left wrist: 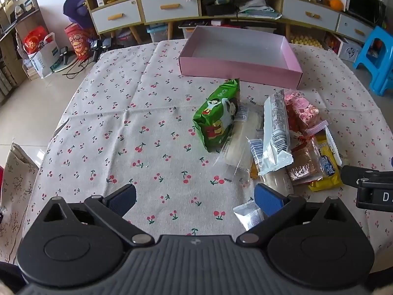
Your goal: Organize snacks
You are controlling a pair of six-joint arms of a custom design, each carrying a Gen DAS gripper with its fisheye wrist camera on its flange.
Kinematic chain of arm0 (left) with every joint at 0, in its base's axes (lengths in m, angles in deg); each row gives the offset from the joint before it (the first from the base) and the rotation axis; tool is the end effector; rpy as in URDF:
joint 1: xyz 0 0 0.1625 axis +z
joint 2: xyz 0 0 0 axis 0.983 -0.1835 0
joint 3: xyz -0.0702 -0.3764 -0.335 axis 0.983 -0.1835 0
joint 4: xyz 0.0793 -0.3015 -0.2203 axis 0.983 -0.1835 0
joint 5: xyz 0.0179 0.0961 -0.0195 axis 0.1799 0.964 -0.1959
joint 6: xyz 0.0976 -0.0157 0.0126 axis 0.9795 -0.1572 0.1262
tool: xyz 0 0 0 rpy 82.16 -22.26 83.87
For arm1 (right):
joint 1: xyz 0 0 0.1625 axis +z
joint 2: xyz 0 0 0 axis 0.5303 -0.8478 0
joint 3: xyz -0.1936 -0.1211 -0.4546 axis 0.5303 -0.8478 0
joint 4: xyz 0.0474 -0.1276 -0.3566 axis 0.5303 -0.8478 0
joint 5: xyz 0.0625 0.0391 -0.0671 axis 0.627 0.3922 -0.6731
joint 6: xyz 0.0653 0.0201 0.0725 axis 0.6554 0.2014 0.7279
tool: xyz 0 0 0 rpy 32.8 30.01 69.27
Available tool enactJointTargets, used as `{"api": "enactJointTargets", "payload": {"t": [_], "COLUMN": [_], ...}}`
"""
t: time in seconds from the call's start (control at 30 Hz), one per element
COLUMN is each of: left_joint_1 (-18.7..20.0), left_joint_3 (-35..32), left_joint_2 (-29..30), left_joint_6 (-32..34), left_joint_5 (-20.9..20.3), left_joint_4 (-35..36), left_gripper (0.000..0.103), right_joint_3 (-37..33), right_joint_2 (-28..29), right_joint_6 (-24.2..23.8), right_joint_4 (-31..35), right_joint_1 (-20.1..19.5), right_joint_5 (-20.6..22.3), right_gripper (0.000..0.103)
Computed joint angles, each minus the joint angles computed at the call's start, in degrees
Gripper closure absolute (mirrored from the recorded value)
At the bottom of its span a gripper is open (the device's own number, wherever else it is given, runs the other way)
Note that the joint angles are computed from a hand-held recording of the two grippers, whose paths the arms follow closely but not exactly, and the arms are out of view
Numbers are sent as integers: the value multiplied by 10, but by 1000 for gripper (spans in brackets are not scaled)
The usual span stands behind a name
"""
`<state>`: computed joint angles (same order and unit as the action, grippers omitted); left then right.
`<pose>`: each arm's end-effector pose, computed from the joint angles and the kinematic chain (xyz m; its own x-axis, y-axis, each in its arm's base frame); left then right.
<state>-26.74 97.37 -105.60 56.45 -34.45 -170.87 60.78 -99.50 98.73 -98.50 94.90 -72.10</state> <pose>-0.2230 -0.6349 0.3962 -0.6091 0.3014 -0.7336 0.5993 0.7808 -0.1767 0.4896 -0.5759 0.1540 -0.6744 0.3053 0.6723 -0.2105 0.7932 -0.5714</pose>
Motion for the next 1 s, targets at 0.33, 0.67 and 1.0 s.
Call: {"api": "enactJointTargets", "payload": {"t": [0.33,0.67,1.0], "left_joint_1": [-8,-8,-7], "left_joint_3": [15,12,12], "left_joint_2": [0,0,-1], "left_joint_6": [-8,-10,-9], "left_joint_5": [8,7,3], "left_joint_4": [-7,-2,-1], "left_gripper": [0,0,0], "right_joint_3": [2,-2,-1], "right_joint_2": [-1,2,2], "right_joint_6": [-3,-8,-10], "right_joint_4": [-6,-3,-5], "right_joint_1": [0,0,-1], "right_joint_5": [3,7,8], "right_gripper": [0,0,0]}}
